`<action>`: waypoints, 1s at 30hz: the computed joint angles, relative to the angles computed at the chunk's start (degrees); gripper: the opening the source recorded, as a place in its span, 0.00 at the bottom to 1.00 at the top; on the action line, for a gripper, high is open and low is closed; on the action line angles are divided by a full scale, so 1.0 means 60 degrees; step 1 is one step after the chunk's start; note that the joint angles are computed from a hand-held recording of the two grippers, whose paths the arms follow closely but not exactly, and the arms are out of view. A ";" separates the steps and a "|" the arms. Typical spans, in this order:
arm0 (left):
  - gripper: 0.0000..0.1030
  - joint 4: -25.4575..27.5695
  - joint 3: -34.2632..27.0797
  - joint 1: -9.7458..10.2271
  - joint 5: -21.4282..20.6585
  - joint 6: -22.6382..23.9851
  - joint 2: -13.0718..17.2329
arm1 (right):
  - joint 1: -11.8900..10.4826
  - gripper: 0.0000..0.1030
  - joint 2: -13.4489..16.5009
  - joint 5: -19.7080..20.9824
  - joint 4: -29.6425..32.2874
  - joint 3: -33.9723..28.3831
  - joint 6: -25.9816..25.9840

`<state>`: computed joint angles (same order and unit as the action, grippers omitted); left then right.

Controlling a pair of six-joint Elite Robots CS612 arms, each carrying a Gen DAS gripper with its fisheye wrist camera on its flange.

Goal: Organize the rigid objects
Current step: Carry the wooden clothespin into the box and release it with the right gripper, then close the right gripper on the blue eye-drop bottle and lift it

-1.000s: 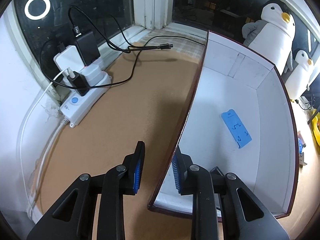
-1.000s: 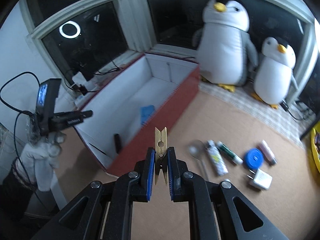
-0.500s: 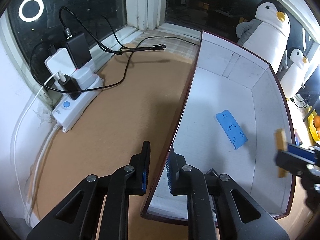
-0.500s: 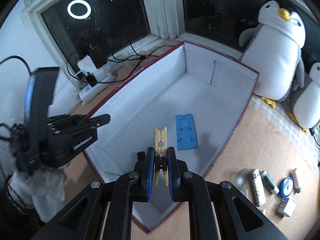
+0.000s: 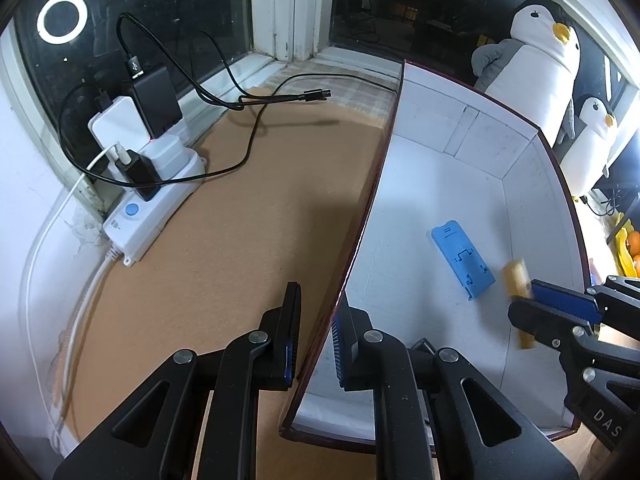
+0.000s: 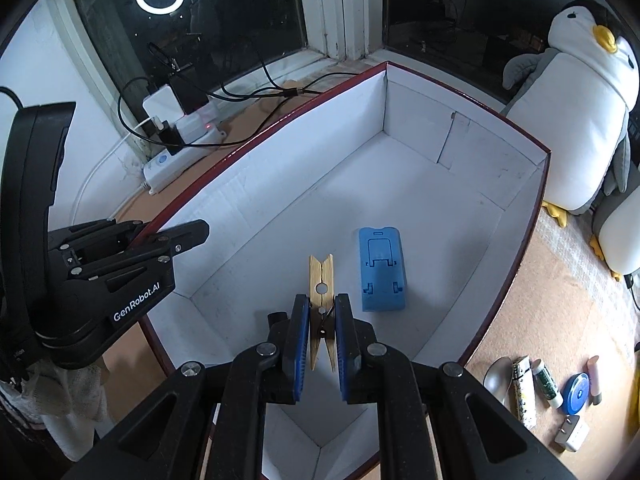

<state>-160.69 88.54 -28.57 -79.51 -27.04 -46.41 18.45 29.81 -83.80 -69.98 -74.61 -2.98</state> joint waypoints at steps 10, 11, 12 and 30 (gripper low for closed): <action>0.13 0.0081 -0.0004 0.0006 0.0063 0.0026 -0.0008 | -0.0094 0.29 0.0103 0.0276 -0.0164 -0.0370 0.0203; 0.13 0.0089 -0.0003 -0.0001 0.0081 0.0019 -0.0010 | -0.0103 0.29 0.0113 0.0290 -0.0164 -0.0423 0.0211; 0.13 0.0098 -0.0001 -0.0008 0.0103 0.0014 -0.0013 | -0.0114 0.29 0.0131 0.0296 -0.0166 -0.0495 0.0226; 0.12 0.0394 0.0069 -0.0151 0.0520 0.0016 -0.0142 | -0.0685 0.34 0.0767 0.0228 0.0242 -0.2290 0.1158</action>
<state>-158.32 88.96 -29.48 -76.39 -26.94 -47.27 14.35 34.41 -82.43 -68.53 -88.35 3.97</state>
